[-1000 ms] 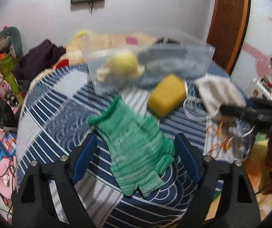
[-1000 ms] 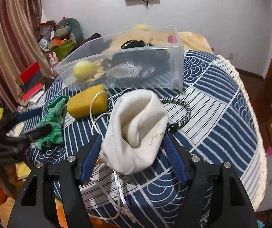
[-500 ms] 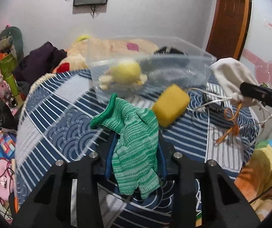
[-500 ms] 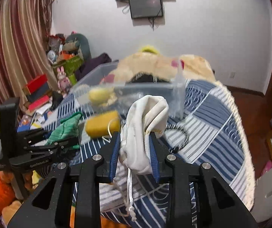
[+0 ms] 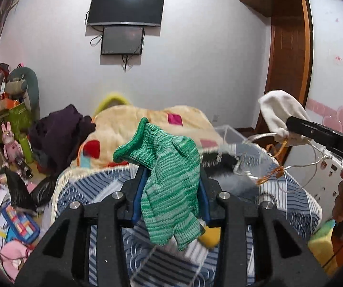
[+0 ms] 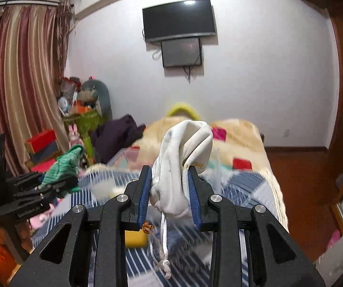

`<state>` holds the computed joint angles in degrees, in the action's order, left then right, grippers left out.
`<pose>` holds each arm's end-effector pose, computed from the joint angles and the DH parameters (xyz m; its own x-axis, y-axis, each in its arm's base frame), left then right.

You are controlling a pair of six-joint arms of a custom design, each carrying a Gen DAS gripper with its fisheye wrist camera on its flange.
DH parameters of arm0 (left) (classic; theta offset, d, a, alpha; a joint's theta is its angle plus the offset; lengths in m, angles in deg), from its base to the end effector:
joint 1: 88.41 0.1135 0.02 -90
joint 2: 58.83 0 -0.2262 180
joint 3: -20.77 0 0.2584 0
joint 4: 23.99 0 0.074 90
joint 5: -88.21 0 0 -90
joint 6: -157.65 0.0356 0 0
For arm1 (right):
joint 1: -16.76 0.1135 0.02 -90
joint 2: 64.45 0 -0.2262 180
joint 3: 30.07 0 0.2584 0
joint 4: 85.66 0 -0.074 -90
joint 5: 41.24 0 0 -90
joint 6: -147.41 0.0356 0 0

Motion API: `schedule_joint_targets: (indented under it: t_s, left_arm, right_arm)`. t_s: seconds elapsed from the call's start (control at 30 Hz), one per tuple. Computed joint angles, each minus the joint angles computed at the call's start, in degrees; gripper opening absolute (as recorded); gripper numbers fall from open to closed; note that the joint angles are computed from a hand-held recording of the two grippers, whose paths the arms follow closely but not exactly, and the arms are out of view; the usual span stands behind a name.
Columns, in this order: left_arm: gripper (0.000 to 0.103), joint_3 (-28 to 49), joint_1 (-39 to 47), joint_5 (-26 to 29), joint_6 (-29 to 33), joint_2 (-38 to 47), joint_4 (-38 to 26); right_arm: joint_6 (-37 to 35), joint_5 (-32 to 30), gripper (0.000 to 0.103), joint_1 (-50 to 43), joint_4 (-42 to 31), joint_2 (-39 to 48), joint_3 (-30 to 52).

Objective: Organize soft objects
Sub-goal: 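Lower glove and white pouch into the box and open both grippers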

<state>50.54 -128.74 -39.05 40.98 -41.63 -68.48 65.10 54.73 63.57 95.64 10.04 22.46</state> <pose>0.1229 -0.0761 0.1825 -0.4156 -0.1158 -0.9022 -0.0707 0.9930 -0.0949 0.2091 0.2173 0.1962 -0.3274 -0.1543 -0.9322 -0.6203 0.7793 0.0888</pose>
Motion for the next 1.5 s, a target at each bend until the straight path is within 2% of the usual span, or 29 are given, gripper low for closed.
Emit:
schedule_joint_targets:
  t_s: [0.1, 0.23, 0.37, 0.43, 0.6, 0.77, 0.9, 0.97, 1.03, 1.23, 1.37, 1.47, 1.5]
  left_arm:
    - [0.038, 1.1, 7.4, 7.0, 4.3, 5.6, 6.9]
    - [0.038, 2.5, 11.7, 10.7, 5.3, 14.4, 14.0]
    - [0.038, 4.6, 18.4, 17.7, 6.1, 25.8, 22.0]
    - [0.038, 6.3, 20.0, 18.7, 6.4, 32.2, 24.9]
    - [0.038, 10.3, 24.4, 24.4, 6.3, 45.6, 29.6]
    - [0.041, 10.9, 25.7, 26.6, 5.4, 50.7, 32.4]
    - [0.046, 11.2, 26.2, 27.9, 6.1, 51.1, 32.3]
    - [0.053, 11.2, 26.3, 28.7, 6.1, 50.3, 31.4]
    - [0.057, 10.6, 25.6, 28.0, 5.9, 48.2, 30.2]
    - [0.073, 8.0, 22.1, 25.3, 5.0, 36.9, 24.2]
    - [0.085, 6.6, 17.0, 19.9, 3.9, 27.1, 17.9]
    - [0.099, 5.5, 11.2, 13.1, 2.3, 20.8, 13.2]
    - [0.100, 5.0, 9.0, 10.9, 1.6, 18.8, 11.7]
  right_arm:
    - [-1.2, 0.7, 0.027, 0.8, 1.2, 6.7, 6.0]
    - [-2.5, 1.5, 0.027, 1.8, 0.5, 15.3, 13.1]
    - [-2.4, 2.4, 0.027, 2.4, -1.6, 22.4, 18.7]
    - [-0.8, 0.7, 0.027, 2.0, -3.8, 26.5, 22.5]
    - [1.1, -5.3, 0.027, 0.4, -12.0, 34.5, 31.3]
    - [0.6, -5.8, 0.029, 0.5, -15.4, 36.5, 33.2]
    - [0.3, -6.4, 0.030, 0.1, -16.6, 34.8, 31.8]
    - [0.8, -8.3, 0.035, -0.9, -17.1, 34.2, 31.7]
    - [1.2, -9.4, 0.044, -1.3, -16.3, 32.0, 29.4]
    - [-0.4, -6.6, 0.061, -0.5, -13.1, 24.2, 22.6]
    - [-1.5, -4.3, 0.069, -0.3, -10.2, 17.8, 17.1]
    - [-2.9, -0.9, 0.075, -0.2, -8.6, 12.5, 12.1]
    - [-3.3, -0.2, 0.076, -0.3, -8.1, 11.0, 10.4]
